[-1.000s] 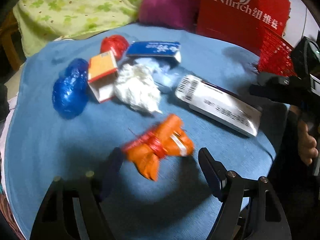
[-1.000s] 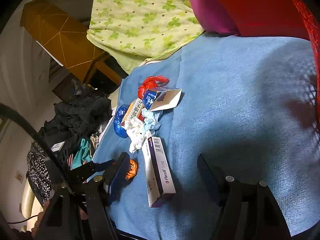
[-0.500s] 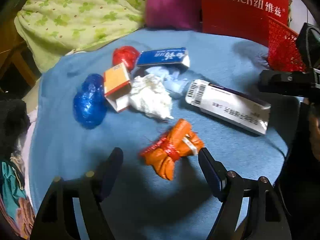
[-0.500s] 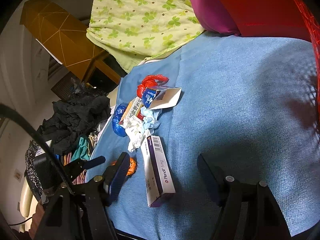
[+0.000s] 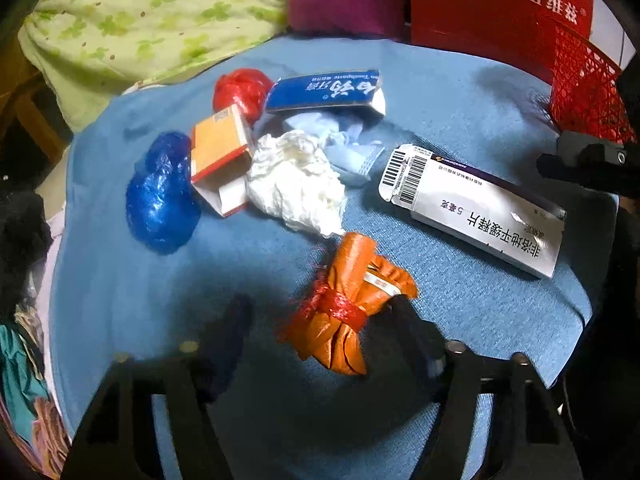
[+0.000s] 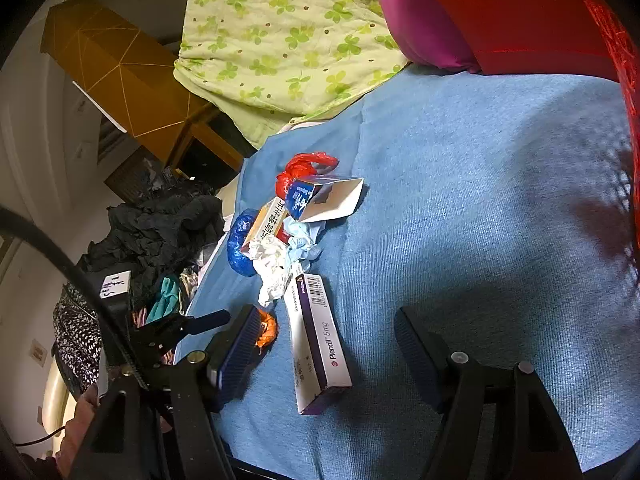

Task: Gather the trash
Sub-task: 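Grasp the orange wrapper with the left gripper while the right grasps the white box, then lift the orange wrapper and white medicine box off the towel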

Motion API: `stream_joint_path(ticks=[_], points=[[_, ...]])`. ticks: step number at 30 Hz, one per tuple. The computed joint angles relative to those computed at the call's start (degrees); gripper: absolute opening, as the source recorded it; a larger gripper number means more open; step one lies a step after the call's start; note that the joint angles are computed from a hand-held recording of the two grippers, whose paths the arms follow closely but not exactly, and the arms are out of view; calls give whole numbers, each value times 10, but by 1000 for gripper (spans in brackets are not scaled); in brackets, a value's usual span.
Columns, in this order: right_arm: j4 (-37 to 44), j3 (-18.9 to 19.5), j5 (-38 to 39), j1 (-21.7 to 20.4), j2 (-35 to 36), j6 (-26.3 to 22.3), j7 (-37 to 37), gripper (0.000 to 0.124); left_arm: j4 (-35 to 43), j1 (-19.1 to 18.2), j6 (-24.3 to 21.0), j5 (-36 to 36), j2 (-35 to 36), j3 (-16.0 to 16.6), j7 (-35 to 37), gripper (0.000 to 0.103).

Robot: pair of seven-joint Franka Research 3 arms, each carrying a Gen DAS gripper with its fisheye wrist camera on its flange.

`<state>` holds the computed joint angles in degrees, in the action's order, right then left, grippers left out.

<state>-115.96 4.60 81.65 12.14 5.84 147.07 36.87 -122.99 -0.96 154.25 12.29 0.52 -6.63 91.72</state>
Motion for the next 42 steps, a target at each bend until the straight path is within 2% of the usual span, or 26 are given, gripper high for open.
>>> stream_joint_path(ticks=[2,4,6,11,14,20,23,26,29,30,32,35,39,42], points=[[0,0,1,0,0,0,0,74,6,0,-13,-26,6,-1,9,50],[0,0,0,0,1,1,0,74,6,0,-16,-29,9,-1,3,46],[1,0,0,0,1,3,-2,74,2,1,-12,-48,7,-2,10,38],[-3,4,-6,7,-3,26,-12,74,-16,0,2,-44,-4,-1,-23,37],[-6,6,-15,13,-7,44,-13,74,-33,3,12,-10,-19,2,-78,37],[6,14,-117,34,0,90,46,73,-75,18,37,29,-64,10,-151,37],[13,21,-184,47,8,113,80,72,-80,23,43,31,-70,14,-172,37],[16,24,-281,64,16,135,134,62,-90,28,47,32,-80,18,-183,37],[13,14,-433,88,28,160,237,57,-98,30,49,41,-90,16,-197,37],[13,3,-507,101,33,165,288,53,-100,30,51,39,-92,17,-197,37],[14,-11,-606,116,40,168,357,46,-106,28,55,36,-99,19,-194,37],[10,-32,-737,138,45,178,449,45,-108,29,57,37,-102,19,-194,37],[5,-41,-840,146,41,186,518,43,-111,29,60,36,-107,19,-195,37],[-1,-39,-877,143,38,192,546,42,-111,30,61,40,-108,18,-198,37]])
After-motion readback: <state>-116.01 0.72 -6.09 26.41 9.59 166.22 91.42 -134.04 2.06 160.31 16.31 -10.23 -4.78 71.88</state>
